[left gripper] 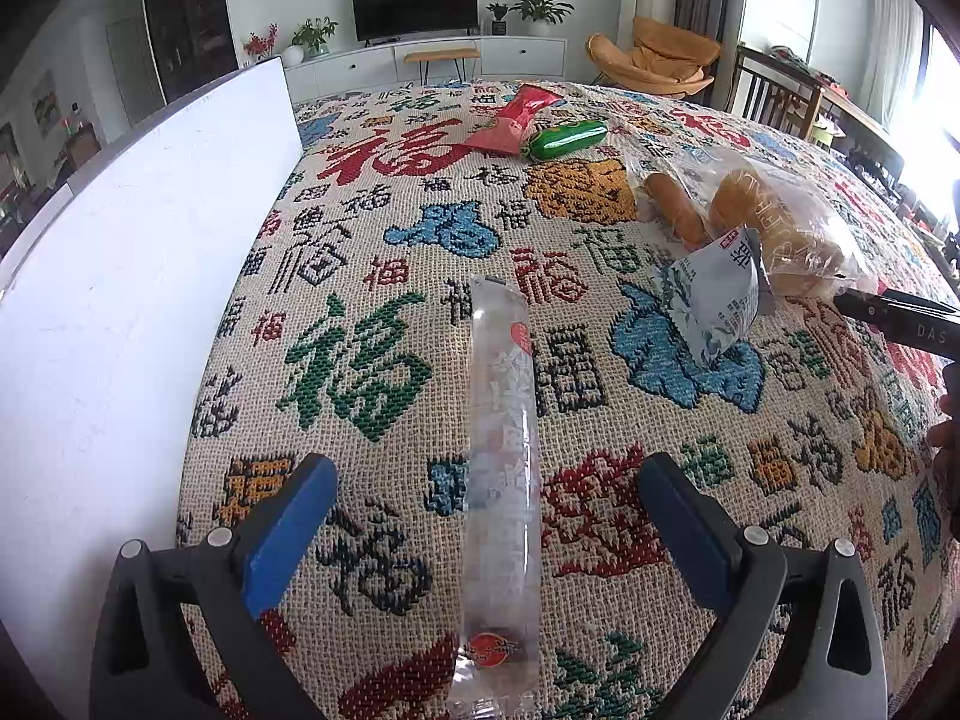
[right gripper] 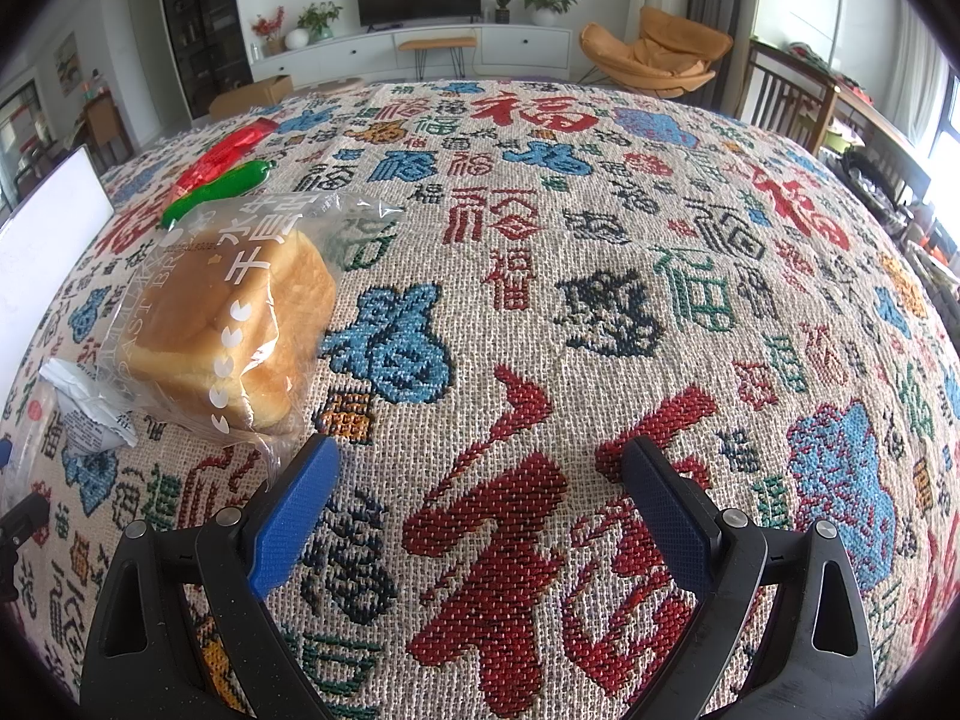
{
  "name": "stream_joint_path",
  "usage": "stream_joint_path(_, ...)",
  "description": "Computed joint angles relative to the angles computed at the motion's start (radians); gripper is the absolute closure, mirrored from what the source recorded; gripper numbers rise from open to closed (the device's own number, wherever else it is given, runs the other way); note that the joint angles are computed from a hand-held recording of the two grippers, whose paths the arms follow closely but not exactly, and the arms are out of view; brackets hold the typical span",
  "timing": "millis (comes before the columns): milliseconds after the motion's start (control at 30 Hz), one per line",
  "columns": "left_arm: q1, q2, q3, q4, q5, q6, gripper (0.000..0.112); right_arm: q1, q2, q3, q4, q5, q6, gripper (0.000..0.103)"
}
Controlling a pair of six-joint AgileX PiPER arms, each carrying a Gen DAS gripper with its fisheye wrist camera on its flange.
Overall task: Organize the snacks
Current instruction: 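Carry the jelly tube into the box with the left tool while the right tool carries the silver-blue packet there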
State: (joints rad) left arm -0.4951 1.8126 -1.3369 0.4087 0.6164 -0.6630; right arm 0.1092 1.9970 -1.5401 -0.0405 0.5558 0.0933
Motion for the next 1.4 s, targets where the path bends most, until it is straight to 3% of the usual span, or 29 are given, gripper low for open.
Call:
stream_joint_path(133, -0.001, -0.001, 0.003, -0.002, -0.003, -0.001, 0.012, 0.003, 0.002, -0.008, -0.005, 0.015, 0.007, 0.006)
stream_joint_path(167, 0.0, -0.001, 0.003, -0.002, -0.003, -0.001, 0.012, 0.001, 0.01, -0.038, 0.011, 0.064, -0.011, 0.006)
stream_joint_path(300, 0.003, 0.0, 0.003, -0.013, -0.008, 0.009, 0.012, -0.041, -0.037, -0.051, 0.357, 0.257, -0.185, 0.006)
stream_joint_path(367, 0.007, 0.005, -0.004, -0.022, -0.007, 0.017, 0.011, -0.038, -0.042, -0.074, 0.557, 0.393, -0.294, 0.007)
stream_joint_path(433, 0.003, 0.009, -0.01, -0.012, 0.0, 0.009, 0.01, -0.002, -0.02, -0.114, 0.656, 0.461, -0.357, 0.007)
stream_joint_path(500, 0.002, 0.006, -0.005, -0.012, -0.003, 0.006, 0.01, 0.072, 0.03, -0.207, 0.596, 0.45, -0.312, 0.008)
stream_joint_path(600, 0.0, -0.009, 0.01, 0.0, -0.004, -0.008, 0.018, 0.17, 0.181, -0.458, 0.374, 0.473, -0.136, 0.009)
stream_joint_path(667, -0.004, -0.041, 0.047, 0.023, -0.017, -0.042, 0.038, 0.195, 0.259, -0.571, 0.311, 0.489, -0.086, 0.01)
stream_joint_path(733, -0.006, -0.082, 0.093, 0.034, -0.038, -0.054, 0.082, 0.224, 0.266, -0.579, 0.253, 0.476, -0.085, 0.018)
stream_joint_path(767, 0.005, -0.099, 0.11, -0.004, -0.051, -0.023, 0.093, 0.24, 0.251, -0.555, 0.226, 0.468, -0.105, 0.05)
stream_joint_path(800, 0.021, -0.116, 0.123, -0.059, -0.061, 0.02, 0.094, 0.252, 0.221, -0.51, 0.196, 0.449, -0.126, 0.054)
stream_joint_path(867, 0.074, -0.169, 0.202, -0.254, -0.159, 0.142, 0.095, 0.245, 0.154, -0.41, 0.225, 0.415, -0.164, 0.061)
stream_joint_path(933, 0.108, -0.216, 0.271, -0.454, -0.228, 0.273, 0.095, 0.222, 0.073, -0.307, 0.274, 0.369, -0.19, 0.062)
stream_joint_path(1033, 0.117, -0.264, 0.303, -0.646, -0.248, 0.425, 0.095, 0.18, -0.04, -0.195, 0.382, 0.316, -0.255, 0.062)
stream_joint_path(1200, 0.099, -0.35, 0.275, -0.776, -0.212, 0.486, 0.095, 0.187, -0.058, -0.205, 0.361, 0.331, -0.234, 0.062)
stream_joint_path(1400, 0.203, -0.531, 0.214, -0.864, -0.064, 0.49, 0.095, 0.267, -0.029, -0.425, 0.43, 0.412, -0.226, 0.062)
